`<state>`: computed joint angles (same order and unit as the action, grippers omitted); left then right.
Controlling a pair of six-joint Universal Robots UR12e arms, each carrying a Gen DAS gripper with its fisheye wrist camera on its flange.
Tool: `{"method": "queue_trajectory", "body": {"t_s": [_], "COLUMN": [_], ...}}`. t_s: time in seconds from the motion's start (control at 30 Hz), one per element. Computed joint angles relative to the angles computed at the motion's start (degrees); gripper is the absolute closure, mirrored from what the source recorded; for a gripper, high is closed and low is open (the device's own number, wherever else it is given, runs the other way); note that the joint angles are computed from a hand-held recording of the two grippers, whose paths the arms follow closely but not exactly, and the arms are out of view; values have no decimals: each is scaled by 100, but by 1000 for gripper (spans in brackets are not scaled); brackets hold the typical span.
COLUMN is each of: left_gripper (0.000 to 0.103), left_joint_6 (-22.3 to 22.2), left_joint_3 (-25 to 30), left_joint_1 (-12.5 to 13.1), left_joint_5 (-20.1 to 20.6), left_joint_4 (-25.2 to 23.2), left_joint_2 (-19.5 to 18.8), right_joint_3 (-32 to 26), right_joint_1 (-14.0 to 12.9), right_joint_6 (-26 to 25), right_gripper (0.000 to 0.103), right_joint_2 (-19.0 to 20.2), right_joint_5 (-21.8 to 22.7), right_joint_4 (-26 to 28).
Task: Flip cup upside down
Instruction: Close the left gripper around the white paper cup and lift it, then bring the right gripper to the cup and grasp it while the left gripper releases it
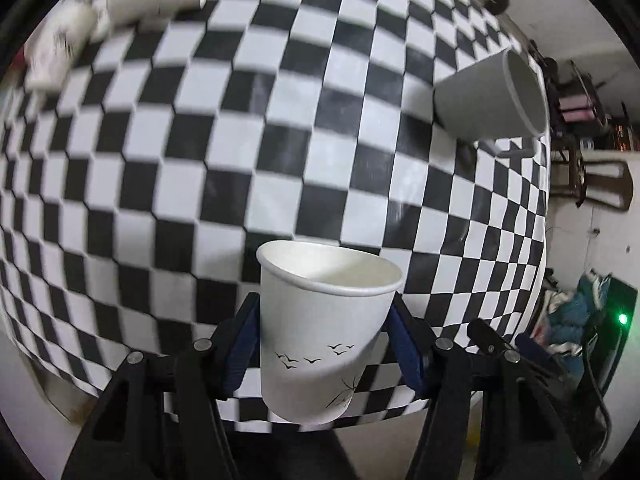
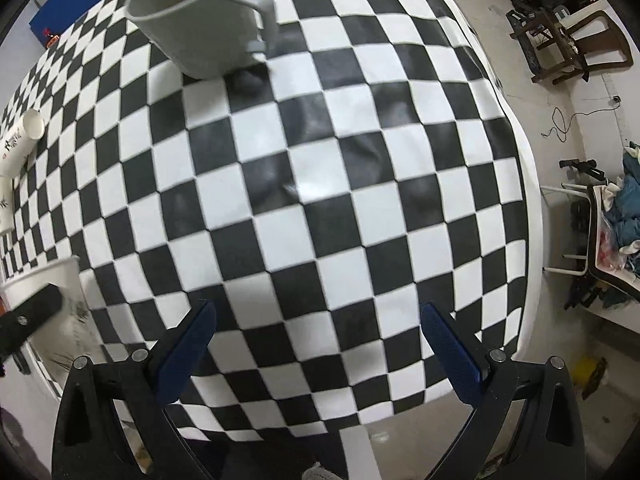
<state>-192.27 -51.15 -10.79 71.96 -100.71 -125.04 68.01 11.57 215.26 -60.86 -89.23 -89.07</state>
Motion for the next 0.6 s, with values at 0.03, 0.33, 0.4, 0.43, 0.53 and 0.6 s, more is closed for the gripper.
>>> {"method": "queue_trajectory", "body": {"t_s": [0.03, 0.33, 0.4, 0.43, 0.53, 0.6], "left_gripper": [44, 44, 43, 42, 37, 37], "left_joint_6": [-98, 61, 110, 113, 31, 86], "left_joint_3": [-52, -265, -183, -174, -186, -203], "left_joint_1": [-29, -322, -346, -362, -414, -447], "left_joint_5": [-24, 487, 555, 565, 616, 638], "left_joint_4": [23, 369, 313, 292, 349, 389], "left_joint_2": [-7, -18, -101, -124, -156, -162], "right_joint_3": [49, 260, 261, 270, 346, 338], "right_joint_1": [-20, -131, -150, -154, -177, -182], "right_joint_6": [-27, -94, -81, -72, -57, -32], "right_gripper": [0, 0, 0, 0, 0, 0], "right_joint_2": [-23, -71, -68, -71, -114, -115], "right_joint_5": [8, -42, -40, -39, -57, -60], "right_joint_4": [-1, 29, 39, 31, -15, -13]}}
